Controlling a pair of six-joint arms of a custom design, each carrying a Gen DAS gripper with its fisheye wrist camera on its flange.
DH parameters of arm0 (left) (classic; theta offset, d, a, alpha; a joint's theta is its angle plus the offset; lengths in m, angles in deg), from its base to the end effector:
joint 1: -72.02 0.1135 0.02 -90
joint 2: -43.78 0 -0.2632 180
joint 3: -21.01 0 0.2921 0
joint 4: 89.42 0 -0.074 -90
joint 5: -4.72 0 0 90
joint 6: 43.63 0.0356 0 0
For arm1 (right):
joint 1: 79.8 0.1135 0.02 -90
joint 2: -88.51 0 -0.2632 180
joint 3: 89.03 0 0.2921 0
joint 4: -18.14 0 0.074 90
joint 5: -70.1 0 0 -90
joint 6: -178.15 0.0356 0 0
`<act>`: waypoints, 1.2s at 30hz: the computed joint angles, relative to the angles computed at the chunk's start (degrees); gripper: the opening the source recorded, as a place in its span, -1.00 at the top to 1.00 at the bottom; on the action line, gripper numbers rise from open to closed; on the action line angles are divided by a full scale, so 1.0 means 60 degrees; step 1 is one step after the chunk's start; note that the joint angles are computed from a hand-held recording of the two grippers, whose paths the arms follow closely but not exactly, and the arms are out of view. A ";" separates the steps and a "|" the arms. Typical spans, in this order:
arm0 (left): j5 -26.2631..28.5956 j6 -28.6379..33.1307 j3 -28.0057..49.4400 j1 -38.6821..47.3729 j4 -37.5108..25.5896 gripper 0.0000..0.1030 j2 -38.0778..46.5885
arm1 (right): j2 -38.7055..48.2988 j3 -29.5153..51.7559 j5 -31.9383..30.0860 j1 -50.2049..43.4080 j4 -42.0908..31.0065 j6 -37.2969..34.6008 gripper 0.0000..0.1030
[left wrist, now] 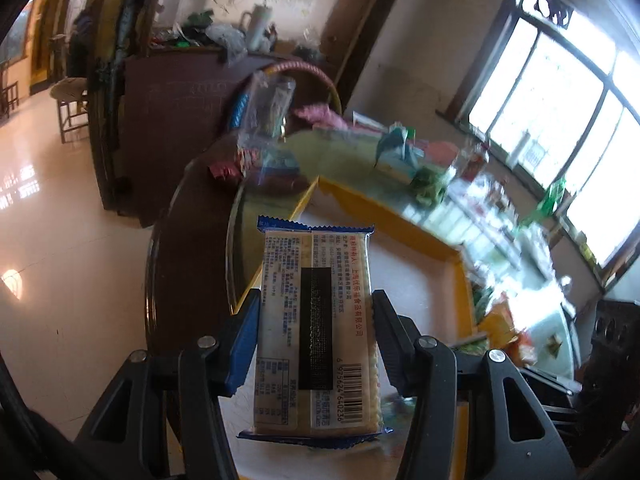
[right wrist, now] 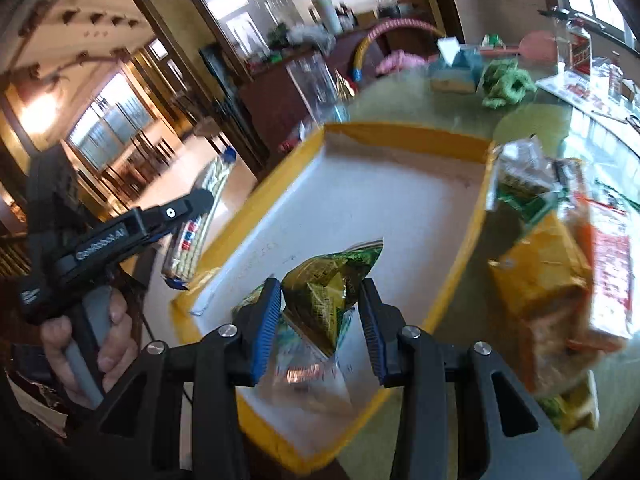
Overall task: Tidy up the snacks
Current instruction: 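Carry the cracker pack and green packet into the tray and release both, then grasp a yellow triangular packet with the left tool while the right tool grasps another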
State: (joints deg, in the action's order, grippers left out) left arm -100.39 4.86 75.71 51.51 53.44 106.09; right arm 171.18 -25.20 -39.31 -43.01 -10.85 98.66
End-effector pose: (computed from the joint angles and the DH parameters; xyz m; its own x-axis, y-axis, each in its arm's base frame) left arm 0.2507 -0.0839 0.2316 -0.6030 -0.4576 -0.6534 -0.3136 0.8892 -0.3333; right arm 0.2613 0.2102 0.2005 -0.7192 -0.3230 -0.6151 -0.6228 0.6922 0.3646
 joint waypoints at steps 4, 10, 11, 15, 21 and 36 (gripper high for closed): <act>0.0335 0.0553 -0.0030 0.0064 -0.0027 -0.05 0.0512 | 0.1383 0.0886 0.0978 0.0614 -0.0109 0.0105 0.20; 0.0211 0.1045 0.0354 0.0067 -0.0277 -0.06 0.1325 | 0.2018 0.1231 0.2031 0.1061 -0.0248 0.0031 0.19; 0.0263 0.1082 0.0373 0.0110 -0.0299 -0.06 0.1372 | 0.2034 0.1234 0.2159 0.1096 -0.0255 -0.0002 0.18; 0.0742 0.1170 0.0208 0.0410 -0.0037 -0.22 0.1274 | 0.1975 0.1206 0.2187 0.1124 -0.0187 -0.0077 0.15; 0.0690 0.0292 -0.0707 0.0731 0.0654 -0.57 -0.0558 | 0.1124 0.0600 0.1934 0.1009 0.0245 0.0093 -0.24; -0.1627 -0.1290 -0.0322 -0.4468 0.0522 -0.57 -0.0476 | -0.5650 -0.3526 -0.0701 -0.2452 -0.0837 0.0077 -0.44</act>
